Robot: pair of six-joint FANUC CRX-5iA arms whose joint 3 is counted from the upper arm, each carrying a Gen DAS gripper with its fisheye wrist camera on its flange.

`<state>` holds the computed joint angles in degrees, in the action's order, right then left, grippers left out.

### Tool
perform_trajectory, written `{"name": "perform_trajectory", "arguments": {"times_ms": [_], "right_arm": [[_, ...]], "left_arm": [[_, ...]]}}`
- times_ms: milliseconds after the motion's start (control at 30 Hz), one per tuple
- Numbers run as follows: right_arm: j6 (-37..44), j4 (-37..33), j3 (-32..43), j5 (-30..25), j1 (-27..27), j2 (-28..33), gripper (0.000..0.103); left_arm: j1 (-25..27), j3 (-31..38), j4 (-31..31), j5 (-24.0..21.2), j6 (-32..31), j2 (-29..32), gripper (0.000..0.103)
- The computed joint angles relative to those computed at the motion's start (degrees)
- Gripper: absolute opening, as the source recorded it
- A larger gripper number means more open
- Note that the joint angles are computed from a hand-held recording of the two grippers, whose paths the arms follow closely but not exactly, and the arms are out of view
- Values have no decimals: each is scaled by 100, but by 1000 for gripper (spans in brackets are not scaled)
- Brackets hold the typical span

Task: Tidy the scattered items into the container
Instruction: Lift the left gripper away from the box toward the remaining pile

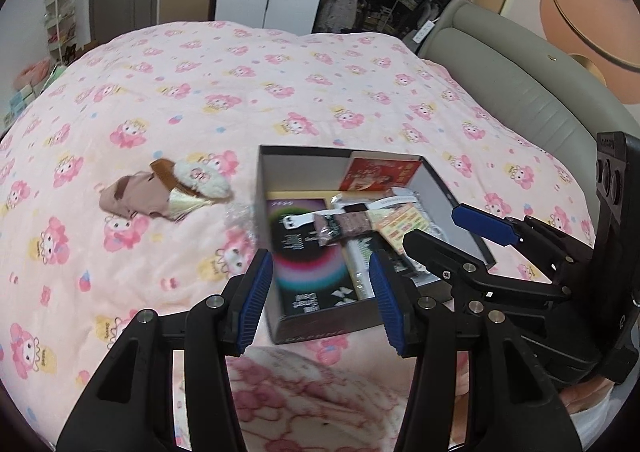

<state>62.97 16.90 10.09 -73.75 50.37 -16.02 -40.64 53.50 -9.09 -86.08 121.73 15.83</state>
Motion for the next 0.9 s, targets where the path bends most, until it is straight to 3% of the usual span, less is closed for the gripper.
{"name": "perform_trajectory", "arguments": {"times_ms": [267, 433, 567, 733, 900], "right_arm": [[52, 30, 214, -33, 256, 475, 56], [286, -398, 731, 1, 119, 963, 56], [519, -291, 1039, -15, 245, 1386, 56], [761, -1431, 2075, -535, -188, 2178, 56], [415, -1589, 2683, -691, -226, 2836, 56]], "left_arm": [[394, -940, -12, 361, 151, -536, 51], [685, -1416, -95, 663, 238, -836, 51], [1163, -2080, 298, 1075, 222, -1145, 51], [1693, -2804, 658, 1649, 410, -1418, 54], [2275, -3638, 1084, 2331, 923, -1650, 55]]}}
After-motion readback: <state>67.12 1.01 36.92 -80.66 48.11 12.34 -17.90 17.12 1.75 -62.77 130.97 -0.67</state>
